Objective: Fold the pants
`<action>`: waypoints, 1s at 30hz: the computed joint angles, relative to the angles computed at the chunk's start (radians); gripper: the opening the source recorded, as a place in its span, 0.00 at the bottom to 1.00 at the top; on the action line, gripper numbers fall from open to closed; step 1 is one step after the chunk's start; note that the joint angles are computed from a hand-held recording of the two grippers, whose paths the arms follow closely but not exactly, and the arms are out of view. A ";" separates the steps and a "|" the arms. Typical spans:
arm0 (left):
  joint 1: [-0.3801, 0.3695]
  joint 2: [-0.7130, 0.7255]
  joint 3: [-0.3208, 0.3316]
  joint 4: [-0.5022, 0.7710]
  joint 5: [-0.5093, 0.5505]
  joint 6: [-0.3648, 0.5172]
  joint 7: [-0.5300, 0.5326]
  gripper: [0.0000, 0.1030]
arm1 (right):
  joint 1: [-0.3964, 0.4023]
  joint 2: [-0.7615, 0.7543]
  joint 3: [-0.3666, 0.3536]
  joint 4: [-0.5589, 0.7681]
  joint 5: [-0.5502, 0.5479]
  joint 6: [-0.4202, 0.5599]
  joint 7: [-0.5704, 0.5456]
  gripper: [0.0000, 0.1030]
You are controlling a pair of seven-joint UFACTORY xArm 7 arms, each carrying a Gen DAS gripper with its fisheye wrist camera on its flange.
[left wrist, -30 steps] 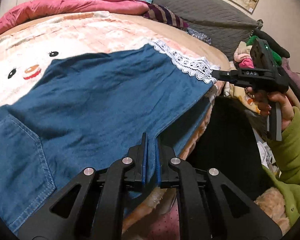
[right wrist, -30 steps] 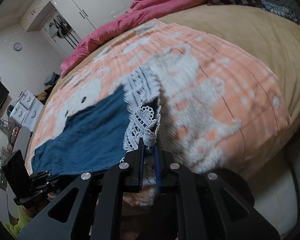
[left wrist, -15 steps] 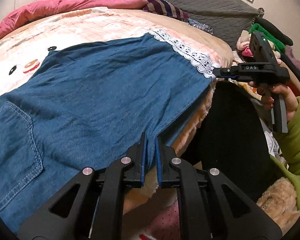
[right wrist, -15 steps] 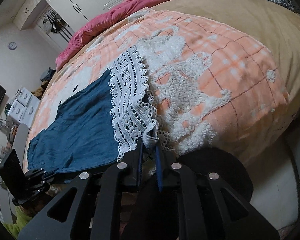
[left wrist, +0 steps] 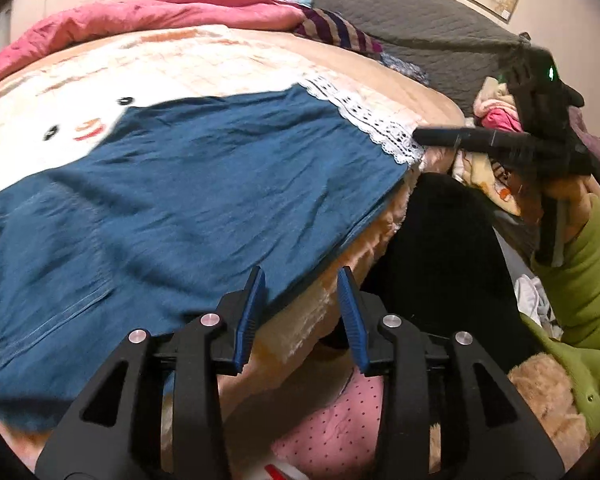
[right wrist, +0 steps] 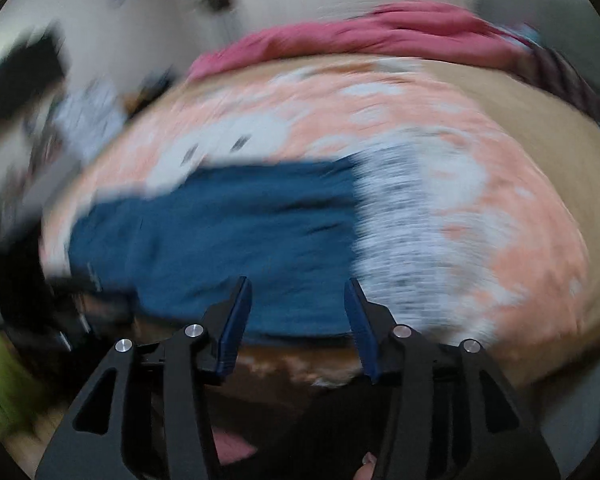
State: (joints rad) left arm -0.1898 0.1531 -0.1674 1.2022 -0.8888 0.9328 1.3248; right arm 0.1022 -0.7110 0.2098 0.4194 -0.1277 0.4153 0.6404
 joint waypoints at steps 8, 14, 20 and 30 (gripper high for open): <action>0.014 -0.056 0.044 -0.048 0.052 -0.246 -0.192 0.40 | 0.014 0.251 0.009 0.144 -0.035 -0.037 -0.064 0.50; 0.063 -0.103 0.081 -0.087 0.064 -0.329 -0.240 0.54 | 0.024 0.258 -0.015 0.132 -0.026 -0.050 -0.052 0.54; 0.115 -0.029 0.110 -0.013 0.104 -0.309 -0.461 0.67 | 0.010 0.263 -0.001 0.135 -0.043 -0.067 -0.030 0.58; 0.171 0.095 0.044 0.118 0.096 -0.276 -0.608 0.30 | 0.040 0.311 -0.045 0.160 -0.011 -0.023 -0.068 0.58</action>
State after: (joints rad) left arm -0.0191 0.2478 -0.1231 1.3200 -0.7932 0.6570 0.7163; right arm 0.1427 -0.4001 0.1646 0.5799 -0.1388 0.3921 0.5725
